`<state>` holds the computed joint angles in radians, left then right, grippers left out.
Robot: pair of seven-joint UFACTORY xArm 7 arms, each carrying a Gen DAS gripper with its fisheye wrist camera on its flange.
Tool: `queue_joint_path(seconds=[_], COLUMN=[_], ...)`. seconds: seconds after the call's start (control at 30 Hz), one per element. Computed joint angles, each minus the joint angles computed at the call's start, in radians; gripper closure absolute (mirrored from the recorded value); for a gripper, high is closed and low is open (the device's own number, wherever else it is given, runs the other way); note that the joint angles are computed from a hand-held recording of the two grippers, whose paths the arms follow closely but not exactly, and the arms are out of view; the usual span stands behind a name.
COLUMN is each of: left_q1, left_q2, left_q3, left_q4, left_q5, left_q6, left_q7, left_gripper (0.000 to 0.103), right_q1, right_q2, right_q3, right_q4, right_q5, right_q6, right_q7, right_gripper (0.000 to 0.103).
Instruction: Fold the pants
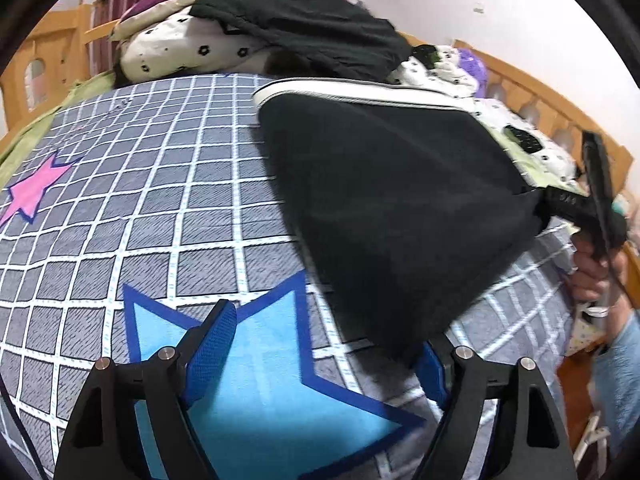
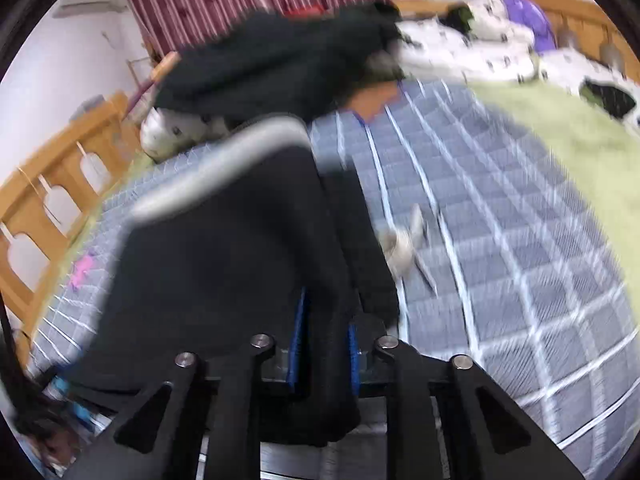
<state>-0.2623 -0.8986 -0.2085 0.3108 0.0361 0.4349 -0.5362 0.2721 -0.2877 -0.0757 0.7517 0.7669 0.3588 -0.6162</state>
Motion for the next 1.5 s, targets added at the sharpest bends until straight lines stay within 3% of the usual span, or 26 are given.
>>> queue_joint_path(seconds=[0.07,0.17,0.27,0.43,0.5,0.57,0.63,0.7,0.77,0.8,0.83,0.87,0.97,1.03,1.1,1.17,1.2,1.27,1.3,1.33,1.4,1.5], left_q1=[-0.039,-0.074,-0.068,0.027,0.041,0.023,0.022,-0.033,-0.060,-0.048,-0.041,-0.038,-0.070,-0.126,-0.127,-0.143,-0.166,-0.154,-0.181,-0.236,-0.248,-0.249], left_q2=[-0.044,-0.137,-0.171,0.029,0.127,0.203,0.182,0.172,0.144,0.143,0.149,0.172,0.256,0.337,0.438,0.512,0.529,0.537,0.552,0.562,0.580,0.559], left_q3=[0.039,0.072,0.071,0.003,-0.023,-0.027,-0.044,0.022,0.084,0.105,0.119,0.148,0.237,0.312,0.326,0.344,0.359,0.331,0.344,0.388,0.394,0.432], left_q4=[-0.011,-0.038,-0.034,0.096,0.128,0.137,0.111,0.124,0.116,0.125,0.134,0.153,0.197,0.234,0.290,0.323,0.314,0.302,0.310,0.321,0.340,0.363], left_q5=[-0.016,-0.039,-0.061,-0.035,-0.024,-0.050,-0.013,-0.035,-0.075,-0.085,-0.095,-0.113,-0.207,-0.287,-0.316,-0.370,-0.438,-0.475,-0.525,-0.606,-0.708,-0.819], left_q6=[0.017,0.043,0.035,0.018,0.040,0.070,0.030,0.057,0.031,0.020,0.013,0.000,-0.067,-0.121,-0.106,-0.095,-0.146,-0.196,-0.214,-0.218,-0.213,-0.138], left_q7=[0.036,0.080,0.086,0.048,0.026,0.020,-0.024,0.029,0.070,0.083,0.095,0.114,0.181,0.267,0.314,0.366,0.416,0.439,0.482,0.545,0.562,0.645], left_gripper=[0.024,0.024,0.024,0.024,0.024,0.020,0.020,0.024,0.024,0.024,0.024,0.024,0.024,0.024,0.024,0.022,0.022,0.024,0.028,0.041,0.047,0.068], right_q1=[-0.009,-0.063,-0.002,0.049,0.023,-0.054,-0.049,-0.058,-0.009,0.026,0.038,0.048,0.037,0.022,-0.009,-0.031,-0.046,-0.079,-0.101,-0.121,-0.149,-0.179], right_q2=[-0.039,-0.093,-0.142,-0.193,-0.170,-0.115,-0.105,-0.129,-0.149,-0.143,-0.127,-0.091,0.052,0.167,0.275,0.299,0.309,0.350,0.373,0.392,0.415,0.423], right_q3=[0.011,0.067,0.006,0.024,0.046,0.108,0.107,0.109,0.047,0.006,-0.010,-0.022,-0.020,-0.025,-0.014,0.012,0.022,0.040,0.048,0.058,0.083,0.122], right_q4=[-0.028,-0.040,-0.040,-0.090,-0.109,-0.123,-0.148,-0.129,-0.097,-0.064,-0.035,0.011,0.158,0.282,0.388,0.388,0.392,0.431,0.458,0.477,0.496,0.509], right_q5=[-0.009,-0.150,-0.162,-0.286,-0.353,-0.462,-0.494,-0.539,-0.489,-0.434,-0.406,-0.380,-0.321,-0.268,-0.281,-0.285,-0.259,-0.229,-0.190,-0.161,-0.143,-0.145], right_q6=[-0.027,-0.057,-0.058,-0.092,-0.083,-0.060,-0.092,-0.034,0.007,0.009,0.011,0.017,0.048,0.152,0.255,0.223,0.224,0.278,0.320,0.343,0.359,0.381], right_q7=[0.012,0.163,0.144,0.130,0.162,0.250,0.267,0.294,0.264,0.238,0.227,0.214,0.195,0.185,0.204,0.163,0.124,0.110,0.102,0.087,0.078,0.105], right_gripper=[0.079,0.078,0.078,0.078,0.078,0.079,0.079,0.079,0.078,0.070,0.054,0.048,0.045,0.044,0.043,0.033,0.033,0.034,0.033,0.033,0.032,0.032])
